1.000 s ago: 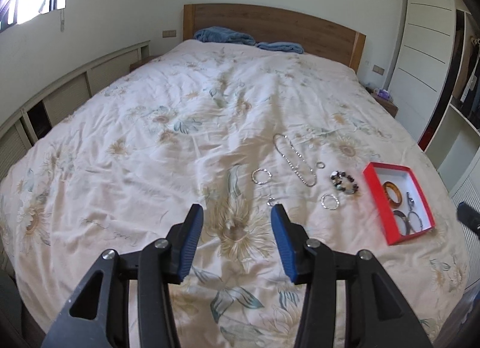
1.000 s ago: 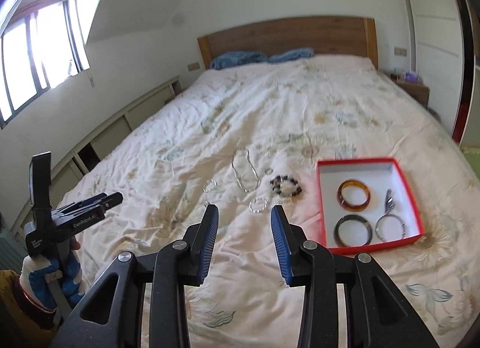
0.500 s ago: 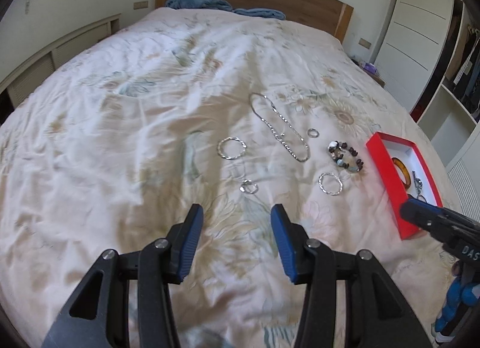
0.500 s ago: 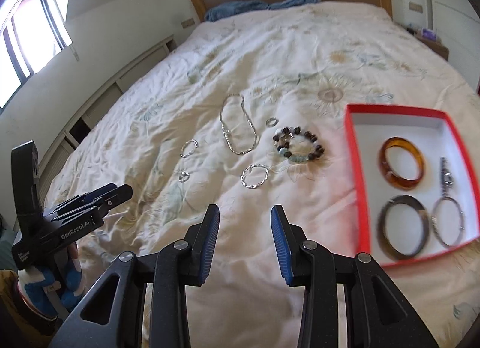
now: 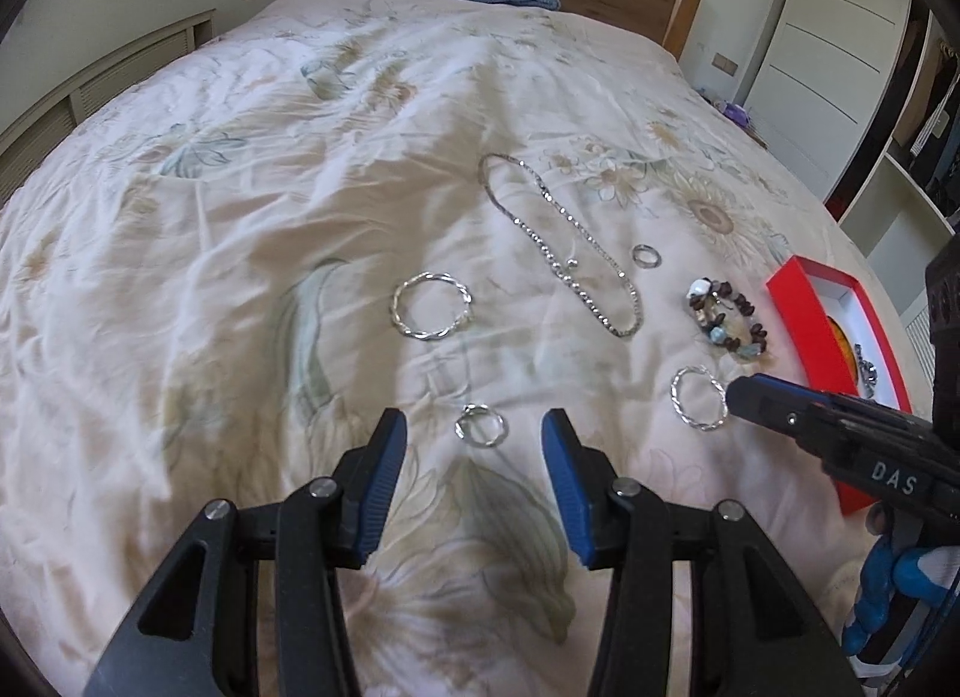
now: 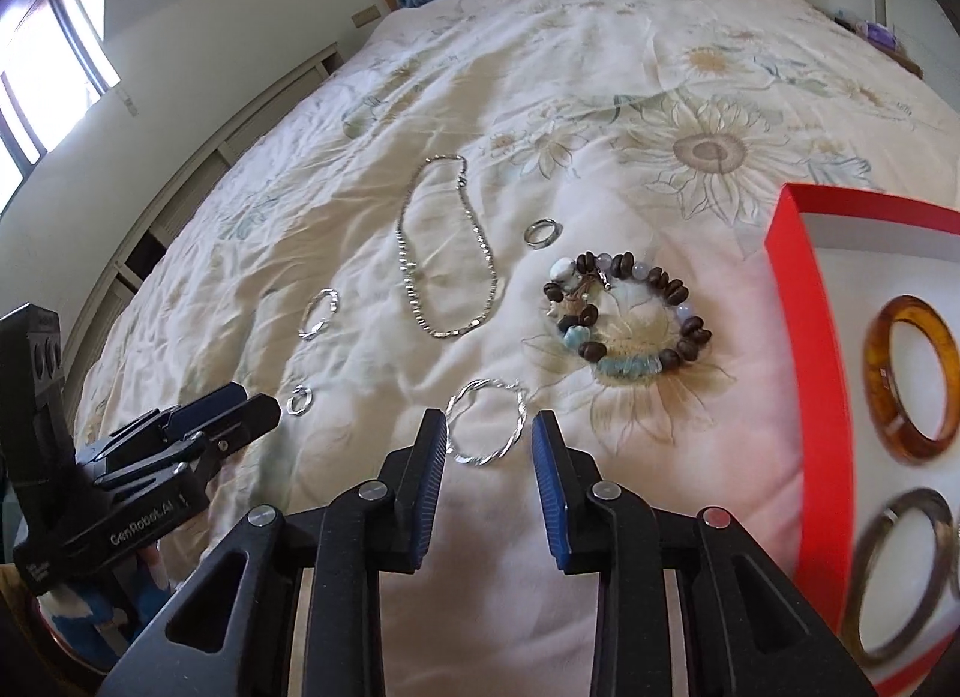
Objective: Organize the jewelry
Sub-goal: 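Grasp the small silver ring with the left tool while the right tool grasps the twisted silver hoop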
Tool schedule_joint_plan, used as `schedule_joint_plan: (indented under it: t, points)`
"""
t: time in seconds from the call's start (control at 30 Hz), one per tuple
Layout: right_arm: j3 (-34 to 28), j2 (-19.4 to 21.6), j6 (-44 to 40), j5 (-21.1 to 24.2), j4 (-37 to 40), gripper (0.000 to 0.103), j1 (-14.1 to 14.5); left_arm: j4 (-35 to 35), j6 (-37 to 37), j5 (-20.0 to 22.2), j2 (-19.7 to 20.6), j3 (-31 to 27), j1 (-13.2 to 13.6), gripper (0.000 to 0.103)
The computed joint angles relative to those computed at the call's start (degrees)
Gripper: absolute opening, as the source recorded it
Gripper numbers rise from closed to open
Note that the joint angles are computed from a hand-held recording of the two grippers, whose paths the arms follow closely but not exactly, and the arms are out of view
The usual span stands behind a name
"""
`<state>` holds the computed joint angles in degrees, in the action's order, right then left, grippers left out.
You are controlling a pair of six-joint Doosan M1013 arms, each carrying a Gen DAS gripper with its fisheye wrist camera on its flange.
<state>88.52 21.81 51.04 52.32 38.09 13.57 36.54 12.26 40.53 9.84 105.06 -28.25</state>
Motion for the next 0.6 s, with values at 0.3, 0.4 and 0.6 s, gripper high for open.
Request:
schedule_joint_plan:
  t: [0.3,0.4,0.6]
  points:
    - [-0.74,1.91,0.06,0.26,0.07,0.025,0.33,-1.42,1.30,-1.93,1.59,0.07,1.21,0.044]
    - [-0.73,2.14,-0.13,0.12,0.33,0.024,0.31,-0.89,1.07,-2.28,1.79,0.20,1.20,0.041]
    - [-0.73,2.45,-0.58,-0.16,0.45,0.019,0.43,-0.46,1.65,-2.75,1.98,0.48,1.00,0.028]
